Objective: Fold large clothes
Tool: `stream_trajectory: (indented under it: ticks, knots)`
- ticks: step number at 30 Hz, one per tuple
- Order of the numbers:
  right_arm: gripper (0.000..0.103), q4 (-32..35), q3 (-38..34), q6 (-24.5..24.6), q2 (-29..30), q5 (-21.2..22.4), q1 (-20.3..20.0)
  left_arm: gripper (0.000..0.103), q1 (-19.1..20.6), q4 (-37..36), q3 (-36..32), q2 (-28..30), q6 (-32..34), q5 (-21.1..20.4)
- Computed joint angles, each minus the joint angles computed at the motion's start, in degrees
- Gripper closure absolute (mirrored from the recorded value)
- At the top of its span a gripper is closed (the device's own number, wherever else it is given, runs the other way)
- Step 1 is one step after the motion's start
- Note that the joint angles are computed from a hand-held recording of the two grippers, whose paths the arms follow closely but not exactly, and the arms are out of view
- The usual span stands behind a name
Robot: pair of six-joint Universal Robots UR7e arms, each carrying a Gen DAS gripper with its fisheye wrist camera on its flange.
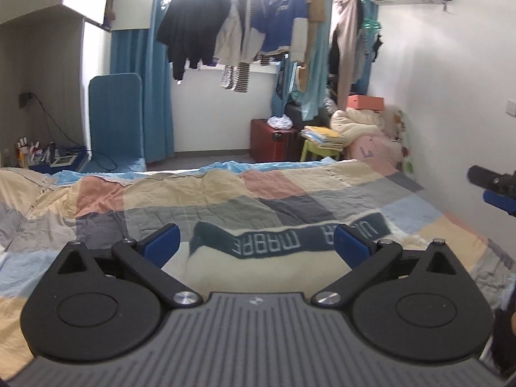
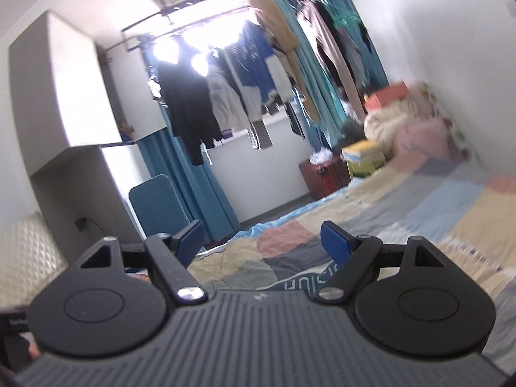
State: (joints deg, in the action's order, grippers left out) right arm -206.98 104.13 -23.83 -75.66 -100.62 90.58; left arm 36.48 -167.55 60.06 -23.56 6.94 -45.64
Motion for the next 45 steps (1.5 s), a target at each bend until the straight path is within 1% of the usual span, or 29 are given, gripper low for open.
stream_trajectory:
  ticks: [3, 7, 10, 13, 17, 20, 24, 29, 32, 36, 41, 45]
  knots:
    - [0.021, -2.16, 2.70, -4.78, -0.84, -1.88, 1.18, 0.000, -1.23, -2.30, 5.93, -2.83, -0.76, -0.25]
    - [0.021, -2.44, 5.75, -7.63, -2.24, -3.33, 2.03, 0.000, -2.66, -5.71, 12.48, -5.53, -0.99, 1.04]
    - [0.021, -2.62, 7.69, -8.62, -2.89, -4.23, 2.22, 0.000, -3.46, -7.55, 16.26, -6.85, -0.79, 2.17]
    - [0.021, -2.67, 9.02, -8.68, -3.12, -4.84, 2.42, 0.000, -3.37, -8.30, 18.57, -7.82, -0.64, 1.40]
    - [0.021, -3.60, 10.39, -9.14, -2.58, -5.75, 2.52, 0.000, -3.75, -9.94, 21.31, -8.36, -0.11, 1.95]
    - [0.021, -3.92, 11.23, -8.84, -2.11, -6.69, 2.38, 0.000, -3.83, -11.45, 22.22, -7.87, 1.55, 3.08]
    - [0.022, -4.10, 11.89, -8.31, -1.68, -8.04, 2.06, 0.000, -3.63, -12.65, 24.11, -8.08, 1.79, 2.87]
    - [0.022, -5.65, 13.10, -8.08, -1.19, -8.71, 1.40, 0.000, -2.79, -11.66, 25.06, -8.26, -0.30, 2.56]
    - [0.022, -4.93, 13.68, -7.83, -1.16, -8.28, 1.04, 0.000, -2.55, -11.67, 25.25, -8.23, -1.09, 2.83]
    - [0.022, -7.55, 13.93, -11.19, 0.42, -9.30, 1.43, 0.000, -2.17, -12.32, 25.30, -8.24, -1.53, 2.80]
    - [0.022, -6.43, 13.85, -10.04, 0.63, -9.44, 1.17, 0.000, -1.64, -12.23, 25.86, -8.40, -2.95, 2.55]
    - [0.022, -6.69, 13.69, -10.45, 0.79, -9.68, 1.26, 0.000, -1.30, -11.60, 25.83, -8.12, -3.55, 2.68]
